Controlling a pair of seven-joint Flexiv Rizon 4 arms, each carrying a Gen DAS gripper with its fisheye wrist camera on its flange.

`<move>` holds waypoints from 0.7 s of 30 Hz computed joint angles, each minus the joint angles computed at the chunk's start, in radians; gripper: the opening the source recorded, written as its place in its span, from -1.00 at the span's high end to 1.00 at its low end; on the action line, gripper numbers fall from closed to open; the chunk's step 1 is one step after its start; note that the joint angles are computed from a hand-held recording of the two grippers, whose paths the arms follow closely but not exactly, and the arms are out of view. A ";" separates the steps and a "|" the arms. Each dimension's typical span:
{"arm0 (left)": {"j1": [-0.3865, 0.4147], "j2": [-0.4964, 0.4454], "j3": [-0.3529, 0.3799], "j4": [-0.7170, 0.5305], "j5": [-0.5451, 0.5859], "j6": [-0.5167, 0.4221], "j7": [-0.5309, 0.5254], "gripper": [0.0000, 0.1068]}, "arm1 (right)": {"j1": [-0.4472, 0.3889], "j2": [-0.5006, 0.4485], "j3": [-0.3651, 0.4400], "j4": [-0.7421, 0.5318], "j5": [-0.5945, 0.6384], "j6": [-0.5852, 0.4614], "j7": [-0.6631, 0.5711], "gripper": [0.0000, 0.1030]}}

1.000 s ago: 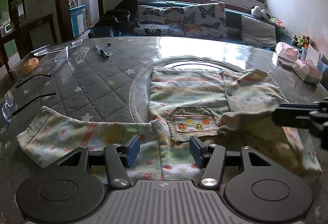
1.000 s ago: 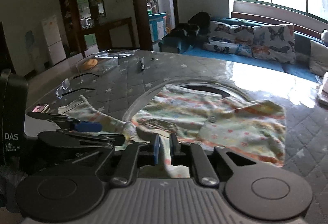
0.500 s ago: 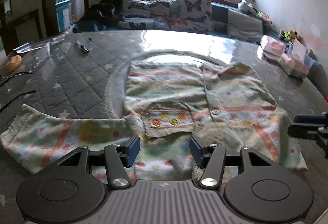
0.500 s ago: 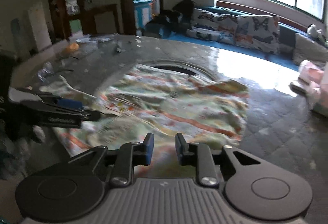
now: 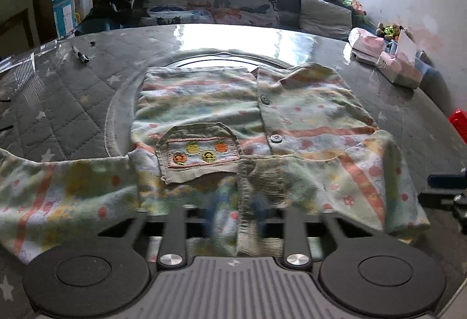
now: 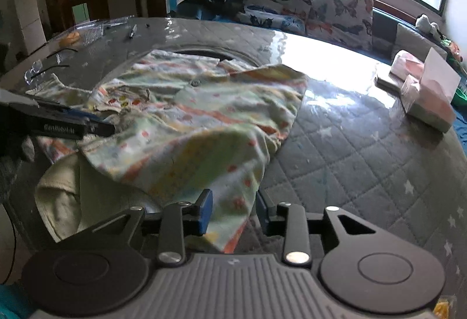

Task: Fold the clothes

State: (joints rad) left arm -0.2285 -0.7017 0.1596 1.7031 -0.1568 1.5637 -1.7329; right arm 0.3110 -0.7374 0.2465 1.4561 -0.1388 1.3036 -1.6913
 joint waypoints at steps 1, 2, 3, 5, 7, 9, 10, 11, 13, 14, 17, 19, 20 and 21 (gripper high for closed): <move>0.011 0.002 -0.016 0.004 0.001 0.012 0.006 0.85 | -0.003 0.000 0.003 0.003 0.002 -0.001 -0.003 0.37; 0.015 0.003 -0.023 0.007 0.001 0.023 0.009 0.90 | -0.005 0.000 0.006 0.004 0.004 -0.002 -0.005 0.37; 0.009 0.005 -0.017 0.008 0.000 0.034 0.007 0.96 | -0.006 -0.001 0.008 0.006 0.006 -0.001 -0.006 0.37; -0.008 0.010 0.000 0.011 -0.002 0.054 0.002 0.97 | -0.005 -0.001 0.005 0.009 0.009 0.004 -0.004 0.37; -0.035 0.019 0.034 0.015 -0.004 0.081 -0.007 0.97 | -0.008 -0.002 0.008 0.009 0.012 0.005 -0.004 0.36; -0.070 0.025 0.080 0.020 -0.007 0.111 -0.012 0.98 | -0.011 -0.003 0.011 0.010 0.014 0.007 -0.006 0.36; -0.096 0.026 0.114 0.021 -0.012 0.122 -0.016 0.98 | -0.014 -0.004 0.016 0.010 0.016 0.007 -0.009 0.36; -0.127 0.024 0.156 0.020 -0.021 0.126 -0.021 0.98 | -0.018 -0.004 0.021 0.009 0.019 0.007 -0.013 0.35; -0.178 0.017 0.225 0.021 -0.039 0.129 -0.030 0.98 | -0.018 -0.003 0.021 0.014 0.020 0.012 -0.018 0.20; -0.204 0.012 0.260 0.021 -0.053 0.122 -0.039 0.98 | -0.017 -0.002 0.022 0.017 0.020 0.016 -0.021 0.19; -0.232 0.005 0.303 0.026 -0.068 0.115 -0.047 1.00 | -0.016 -0.001 0.021 0.027 0.020 0.036 -0.022 0.19; -0.239 -0.001 0.319 0.023 -0.072 0.094 -0.049 1.00 | -0.020 -0.004 0.029 0.027 0.023 0.049 -0.024 0.20; -0.216 0.007 0.290 0.025 -0.068 0.083 -0.041 1.00 | -0.023 -0.006 0.036 0.025 0.026 0.052 -0.026 0.20; -0.207 0.009 0.277 0.025 -0.064 0.072 -0.039 1.00 | -0.021 -0.008 0.034 0.024 0.025 0.058 -0.025 0.21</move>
